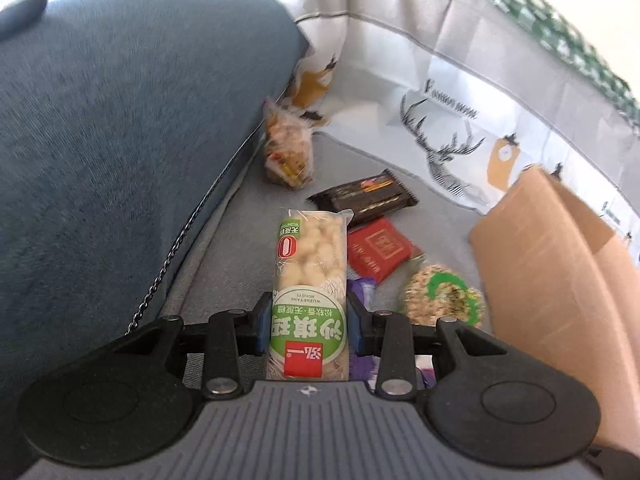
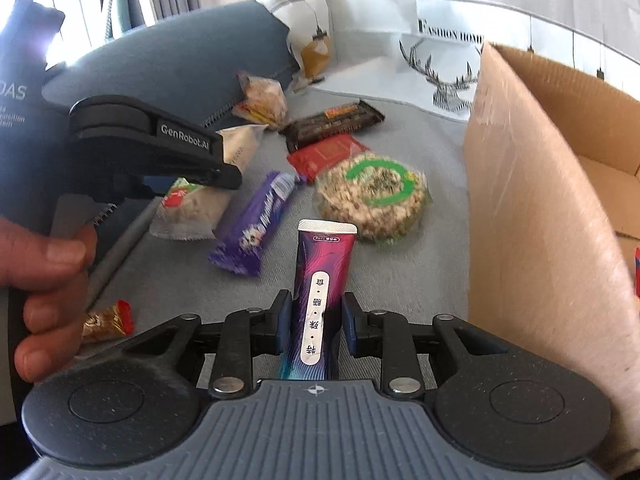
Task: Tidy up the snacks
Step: 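Grasp the white bread bag with the left gripper, then carry the tube snack with the right gripper while left carries bread bag over box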
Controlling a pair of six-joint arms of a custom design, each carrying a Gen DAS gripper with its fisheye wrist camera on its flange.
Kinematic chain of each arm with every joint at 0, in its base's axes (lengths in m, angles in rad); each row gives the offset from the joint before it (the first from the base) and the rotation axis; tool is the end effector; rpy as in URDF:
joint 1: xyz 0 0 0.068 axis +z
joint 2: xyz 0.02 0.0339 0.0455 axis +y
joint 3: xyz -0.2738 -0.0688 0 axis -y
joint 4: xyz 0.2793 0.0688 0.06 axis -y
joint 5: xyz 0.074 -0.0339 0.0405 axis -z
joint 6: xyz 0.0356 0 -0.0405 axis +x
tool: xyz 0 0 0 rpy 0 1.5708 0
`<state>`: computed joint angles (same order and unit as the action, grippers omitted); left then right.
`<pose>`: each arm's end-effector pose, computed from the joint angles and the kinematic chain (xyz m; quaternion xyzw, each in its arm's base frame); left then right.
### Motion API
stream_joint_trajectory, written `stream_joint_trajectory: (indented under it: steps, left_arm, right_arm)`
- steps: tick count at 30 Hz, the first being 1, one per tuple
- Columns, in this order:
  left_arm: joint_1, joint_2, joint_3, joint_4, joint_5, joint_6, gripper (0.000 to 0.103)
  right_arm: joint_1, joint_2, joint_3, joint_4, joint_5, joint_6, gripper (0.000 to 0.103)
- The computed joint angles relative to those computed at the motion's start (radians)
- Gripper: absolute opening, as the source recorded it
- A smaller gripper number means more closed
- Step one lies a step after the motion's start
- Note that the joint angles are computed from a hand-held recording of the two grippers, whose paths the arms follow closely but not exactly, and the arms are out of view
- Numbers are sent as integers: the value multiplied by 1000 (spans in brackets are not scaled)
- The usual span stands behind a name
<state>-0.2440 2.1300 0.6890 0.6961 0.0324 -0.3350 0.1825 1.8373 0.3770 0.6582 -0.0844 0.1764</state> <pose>0.3311 -0.0836 0.0021 -0.0352 0.9152 -0.1288 0.3803 0.2538 0.0499 0.0280 -0.0186 0.9262 0.1053 0.3616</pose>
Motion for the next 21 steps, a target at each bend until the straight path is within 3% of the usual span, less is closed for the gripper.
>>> stream_joint_trajectory:
  steps: [6, 14, 18, 21]
  left_arm:
    - [-1, -98, -124, 72, 37, -14, 40]
    - [-51, -258, -312, 156, 43, 10, 40]
    - [-67, -317, -382, 186, 49, 2, 40]
    - [-82, -354, -424, 205, 47, -11, 40]
  right_arm:
    - [15, -76, -76, 69, 23, -20, 28]
    - [-4, -299, -211, 81, 33, -22, 28]
    - [-39, -525, -305, 27, 15, -22, 28]
    - [-98, -768, -369, -84, -22, -54, 28]
